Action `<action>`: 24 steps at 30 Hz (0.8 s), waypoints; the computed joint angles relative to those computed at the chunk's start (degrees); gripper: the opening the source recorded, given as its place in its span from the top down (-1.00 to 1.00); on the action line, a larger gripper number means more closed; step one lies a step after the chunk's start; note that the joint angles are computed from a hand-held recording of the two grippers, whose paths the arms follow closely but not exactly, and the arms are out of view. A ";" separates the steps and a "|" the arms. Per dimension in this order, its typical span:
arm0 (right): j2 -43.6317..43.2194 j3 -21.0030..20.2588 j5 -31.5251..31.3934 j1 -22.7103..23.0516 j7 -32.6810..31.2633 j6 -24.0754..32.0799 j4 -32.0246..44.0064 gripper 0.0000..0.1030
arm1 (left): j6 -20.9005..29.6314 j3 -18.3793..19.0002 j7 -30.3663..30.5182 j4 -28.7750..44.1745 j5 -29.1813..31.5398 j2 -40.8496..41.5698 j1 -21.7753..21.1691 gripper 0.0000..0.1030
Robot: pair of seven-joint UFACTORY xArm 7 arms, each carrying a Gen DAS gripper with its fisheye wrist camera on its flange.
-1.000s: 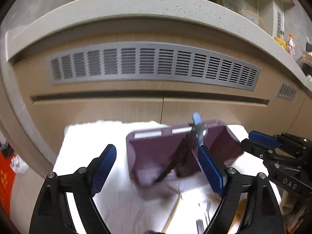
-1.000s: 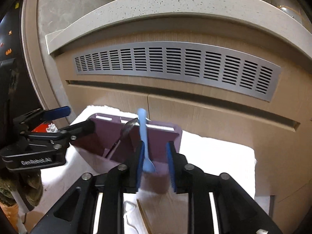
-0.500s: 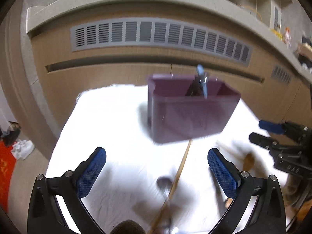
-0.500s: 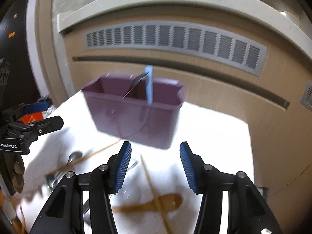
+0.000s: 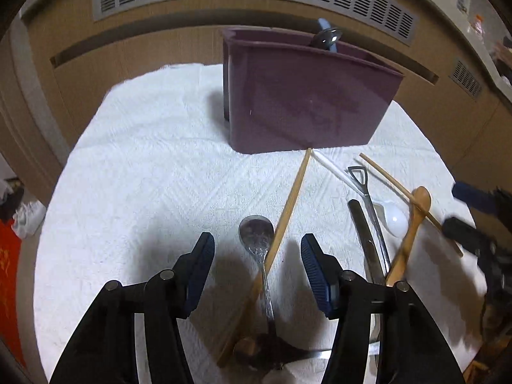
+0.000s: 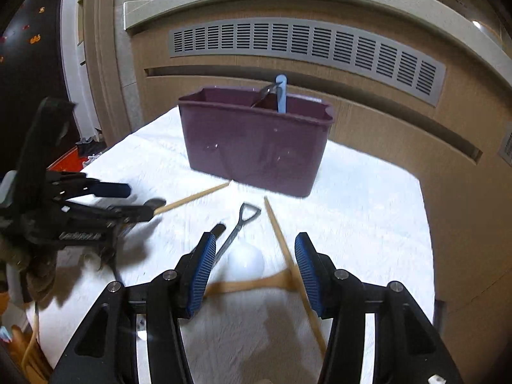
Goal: Organize utensils
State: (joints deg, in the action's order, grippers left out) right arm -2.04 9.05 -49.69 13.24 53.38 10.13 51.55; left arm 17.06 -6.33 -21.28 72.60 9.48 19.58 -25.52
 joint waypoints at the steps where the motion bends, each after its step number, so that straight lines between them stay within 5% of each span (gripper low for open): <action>1: -0.34 -0.18 3.19 0.30 -2.50 -0.39 -1.03 0.00 | 0.37 -0.53 0.42 0.53 -0.88 0.47 0.45 -0.02; 10: -0.05 -0.44 21.79 0.86 -15.41 -1.71 -4.68 -0.10 | 3.40 -0.48 2.16 5.97 -3.25 4.48 0.18 0.12; 16: -0.57 0.01 22.13 0.56 -15.12 -1.54 -5.17 -0.10 | 2.10 0.58 1.51 4.15 -0.65 3.46 -0.56 0.51; 24: -0.21 0.56 21.60 1.19 -14.98 0.55 -4.08 -0.10 | -9.41 7.60 -9.83 -6.19 8.31 -3.85 -5.08 0.52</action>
State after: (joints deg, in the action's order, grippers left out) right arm -2.25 9.61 -28.09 14.43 38.40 10.68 47.47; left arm 7.65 1.27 -31.12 66.41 17.79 15.73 -30.60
